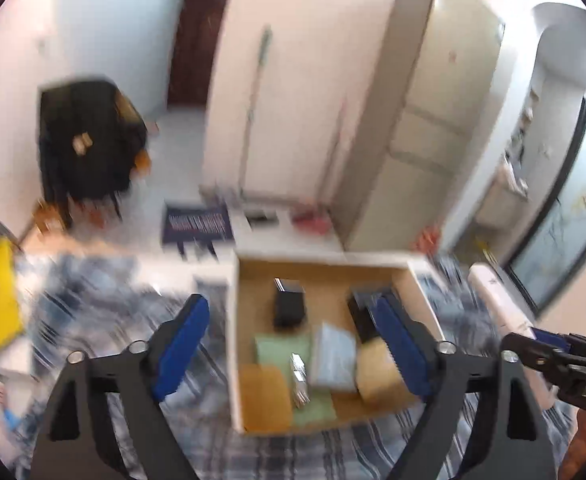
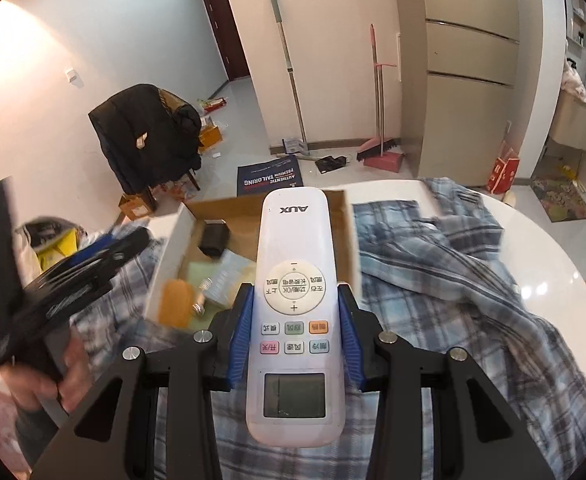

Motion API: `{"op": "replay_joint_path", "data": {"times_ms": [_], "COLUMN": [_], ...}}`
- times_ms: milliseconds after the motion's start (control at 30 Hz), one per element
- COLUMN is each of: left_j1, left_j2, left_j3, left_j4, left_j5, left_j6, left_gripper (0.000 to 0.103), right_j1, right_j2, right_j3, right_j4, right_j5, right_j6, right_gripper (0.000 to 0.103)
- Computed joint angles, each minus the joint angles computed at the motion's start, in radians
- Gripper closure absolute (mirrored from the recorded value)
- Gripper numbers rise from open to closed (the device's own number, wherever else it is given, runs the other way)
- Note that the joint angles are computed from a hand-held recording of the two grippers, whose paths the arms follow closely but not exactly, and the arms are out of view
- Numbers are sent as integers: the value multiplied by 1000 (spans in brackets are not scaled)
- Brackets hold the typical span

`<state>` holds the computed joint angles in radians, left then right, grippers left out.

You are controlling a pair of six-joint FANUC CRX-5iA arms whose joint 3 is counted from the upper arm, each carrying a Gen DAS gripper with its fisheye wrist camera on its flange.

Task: Organize rigid objects
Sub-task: 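Carry the nail clipper and white remote over the cardboard box with both tools, then release the clipper and remote into the cardboard box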

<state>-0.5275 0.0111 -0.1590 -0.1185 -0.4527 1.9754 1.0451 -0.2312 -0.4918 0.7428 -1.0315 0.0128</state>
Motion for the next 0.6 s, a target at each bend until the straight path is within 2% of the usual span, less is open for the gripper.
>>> {"op": "replay_joint_path", "data": {"times_ms": [33, 100, 167, 267, 333, 433, 600], "left_j1": [-2, 28, 56, 62, 73, 76, 69], "left_j2": [-11, -38, -49, -39, -23, -15, -18], "left_j3": [3, -47, -82, -54, -52, -63, -58], "left_j4": [-42, 18, 85, 7, 44, 77, 64], "left_j5": [6, 71, 104, 60, 47, 55, 49], "left_j6": [39, 2, -37, 70, 34, 1, 3], "left_gripper": [15, 15, 15, 15, 15, 15, 15], "right_j1": [9, -6, -47, -85, -107, -152, -160], "right_j2": [38, 86, 112, 154, 183, 215, 260], "right_j3": [18, 51, 93, 114, 122, 162, 166], "right_j4": [47, 67, -44, -122, -165, -335, -286], "right_j5": [-29, 12, 109, 212, 260, 339, 364], "right_j6": [-14, 21, 59, 74, 66, 173, 143], "right_gripper": [64, 64, 64, 64, 64, 64, 64]}}
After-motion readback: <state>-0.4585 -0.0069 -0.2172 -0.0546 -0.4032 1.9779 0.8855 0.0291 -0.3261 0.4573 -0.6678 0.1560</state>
